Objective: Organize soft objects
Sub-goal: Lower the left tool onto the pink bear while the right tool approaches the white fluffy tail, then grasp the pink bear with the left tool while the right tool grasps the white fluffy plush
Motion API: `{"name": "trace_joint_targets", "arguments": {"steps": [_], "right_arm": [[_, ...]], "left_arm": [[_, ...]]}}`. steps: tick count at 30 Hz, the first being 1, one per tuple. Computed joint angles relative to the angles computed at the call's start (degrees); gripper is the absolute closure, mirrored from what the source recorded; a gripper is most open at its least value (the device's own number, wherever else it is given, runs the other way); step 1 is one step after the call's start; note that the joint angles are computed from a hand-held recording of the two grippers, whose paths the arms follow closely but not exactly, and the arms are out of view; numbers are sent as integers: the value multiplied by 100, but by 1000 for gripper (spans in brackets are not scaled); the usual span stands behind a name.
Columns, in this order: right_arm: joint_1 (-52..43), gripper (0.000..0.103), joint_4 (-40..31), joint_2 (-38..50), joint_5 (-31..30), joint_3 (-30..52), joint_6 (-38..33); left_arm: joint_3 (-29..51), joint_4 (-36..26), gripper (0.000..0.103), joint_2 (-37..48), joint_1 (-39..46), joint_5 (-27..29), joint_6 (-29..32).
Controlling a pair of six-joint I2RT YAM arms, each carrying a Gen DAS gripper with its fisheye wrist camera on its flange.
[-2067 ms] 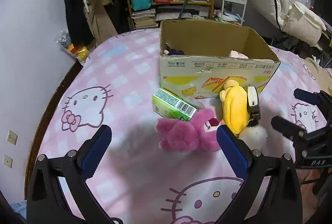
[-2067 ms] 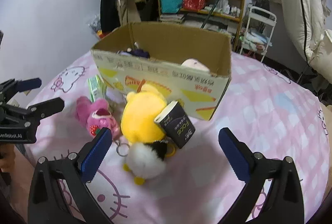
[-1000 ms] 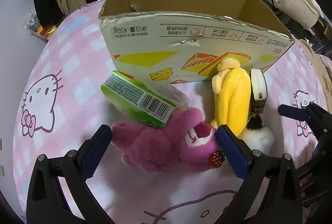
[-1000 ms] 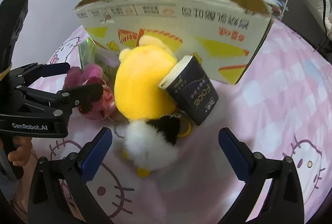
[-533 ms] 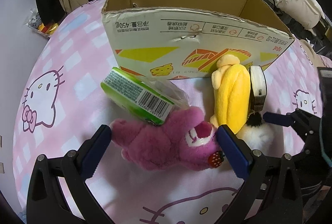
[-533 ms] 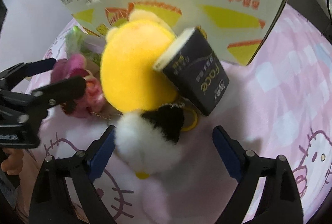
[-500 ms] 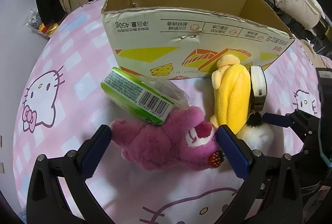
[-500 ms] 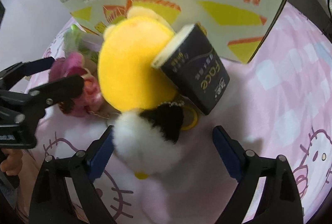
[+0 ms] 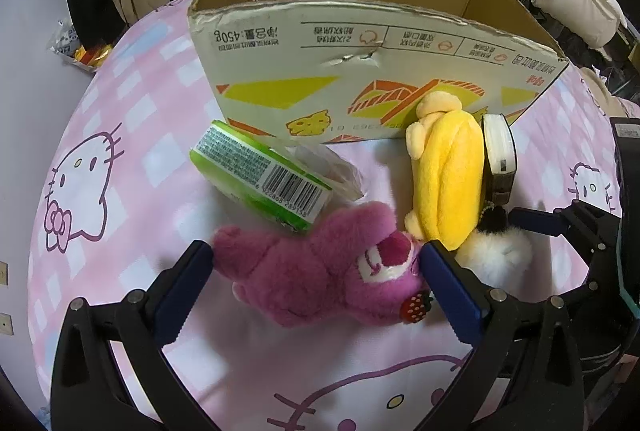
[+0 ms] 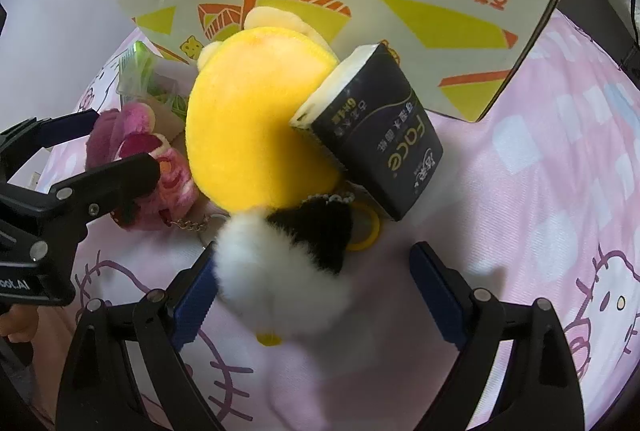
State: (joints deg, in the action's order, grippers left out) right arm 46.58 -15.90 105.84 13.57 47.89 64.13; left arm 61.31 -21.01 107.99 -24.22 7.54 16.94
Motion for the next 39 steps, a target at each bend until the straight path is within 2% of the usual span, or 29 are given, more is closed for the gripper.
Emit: {"name": "trace_joint_targets", "arguments": {"steps": [3, 9, 14, 17, 23, 30, 35, 39], "right_arm": [[21, 8, 28, 36, -11, 24, 20], [-6, 26, -119, -85, 2, 8, 7], [14, 27, -216, -101, 28, 62, 32], [22, 35, -259, -168, 64, 31, 27], [-50, 41, -198, -495, 50, -196, -23], [4, 41, -424, -603, 86, -145, -13], [90, 41, -397, -184, 140, 147, 20], [132, 53, -460, -163, 200, 207, 29]], "left_arm": [[20, -67, 0, 22, -17, -21, -11], [107, -129, 1, 118, 23, 63, -69], [227, -258, 1, 247, 144, 155, -125], [143, -242, 3, 151, 153, 148, -160], [-140, -121, 5, -115, 190, 151, -188], [-372, -306, 3, -324, 163, 65, -165], [-479, -164, 0, -315, 149, 61, -193], [-546, 13, 2, -297, 119, 62, -270]]}}
